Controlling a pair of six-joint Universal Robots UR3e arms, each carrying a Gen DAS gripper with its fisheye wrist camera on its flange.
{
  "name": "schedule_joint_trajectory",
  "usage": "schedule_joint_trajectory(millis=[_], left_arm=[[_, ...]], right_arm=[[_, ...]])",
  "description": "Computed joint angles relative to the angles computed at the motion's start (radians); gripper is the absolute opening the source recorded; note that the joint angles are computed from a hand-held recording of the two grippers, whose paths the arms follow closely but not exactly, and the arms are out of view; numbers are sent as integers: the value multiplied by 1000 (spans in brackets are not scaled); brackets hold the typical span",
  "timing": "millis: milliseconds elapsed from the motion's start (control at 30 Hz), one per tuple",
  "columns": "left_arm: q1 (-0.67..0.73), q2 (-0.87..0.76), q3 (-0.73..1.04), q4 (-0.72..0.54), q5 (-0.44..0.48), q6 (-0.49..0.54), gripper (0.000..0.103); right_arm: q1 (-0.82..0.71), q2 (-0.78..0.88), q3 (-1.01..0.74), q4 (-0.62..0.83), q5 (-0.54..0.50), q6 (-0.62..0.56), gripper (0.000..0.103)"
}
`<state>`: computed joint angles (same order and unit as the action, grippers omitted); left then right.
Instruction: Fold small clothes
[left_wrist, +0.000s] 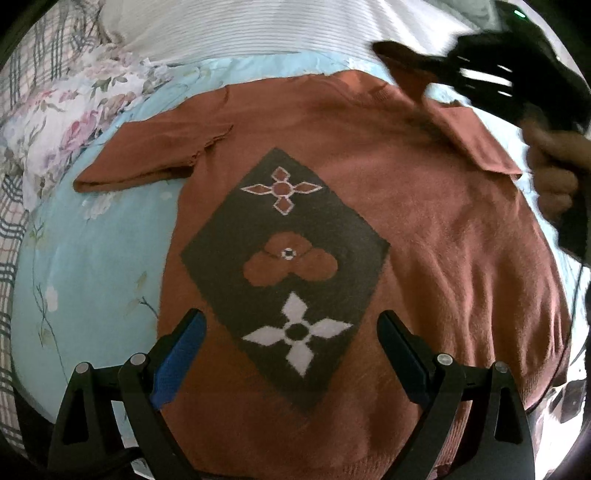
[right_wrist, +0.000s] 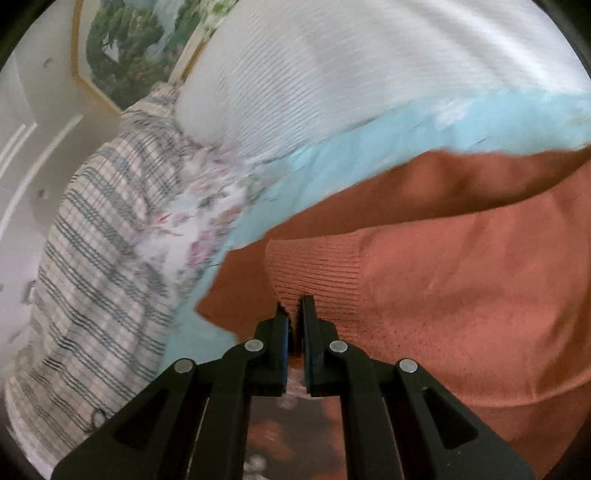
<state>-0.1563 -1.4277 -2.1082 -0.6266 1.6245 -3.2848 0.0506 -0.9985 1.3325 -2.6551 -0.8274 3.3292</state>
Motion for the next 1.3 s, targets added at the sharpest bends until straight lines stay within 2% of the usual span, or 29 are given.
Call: schedule_joint_trajectory(millis=[100,267,367,433,467,500,733,967,1033,1100,1133,1167,1300], left_arm=[[52,38,-34,2,-36,13,94],[144,64,-69,19,-95,45,94],[179,50,-70,37,-120,59,94],[202,24,-59,58,-143,71,94],[207,9,-51,67,-150,76,94],[212,-19,-33,78,-159,78,94],[266,-233,123,154,-250,78,94],[313,-499,366,160,-281,-5,91],[308,-555,419,162,-270,-1,75],[280,-589,463,172,-215,28,45],[279,-592,474,172,-217,54,15],[283,-577,467,175,-228,70,6],[301,-538,417,246,-190,99,2]], right_arm=[[78,121,-126,6,7,53,7],[141,296,-321,95,-20,72,7],[143,348,-367,132,-24,75,12],[137,348,-356,147,-27,68,28],[125,322,-301,108,-22,70,38],[118,300,-266,79,-22,77,39],[-43,26,140,-95,-11,47,39],[-297,-262,505,-173,-45,-14,39],[-376,-313,557,-171,-45,-30,39],[-440,-342,571,-148,-55,-54,39],[-460,-346,566,-135,-63,-66,39],[-476,-344,553,-121,-80,-78,39],[-465,-257,428,-85,-193,-99,39]])
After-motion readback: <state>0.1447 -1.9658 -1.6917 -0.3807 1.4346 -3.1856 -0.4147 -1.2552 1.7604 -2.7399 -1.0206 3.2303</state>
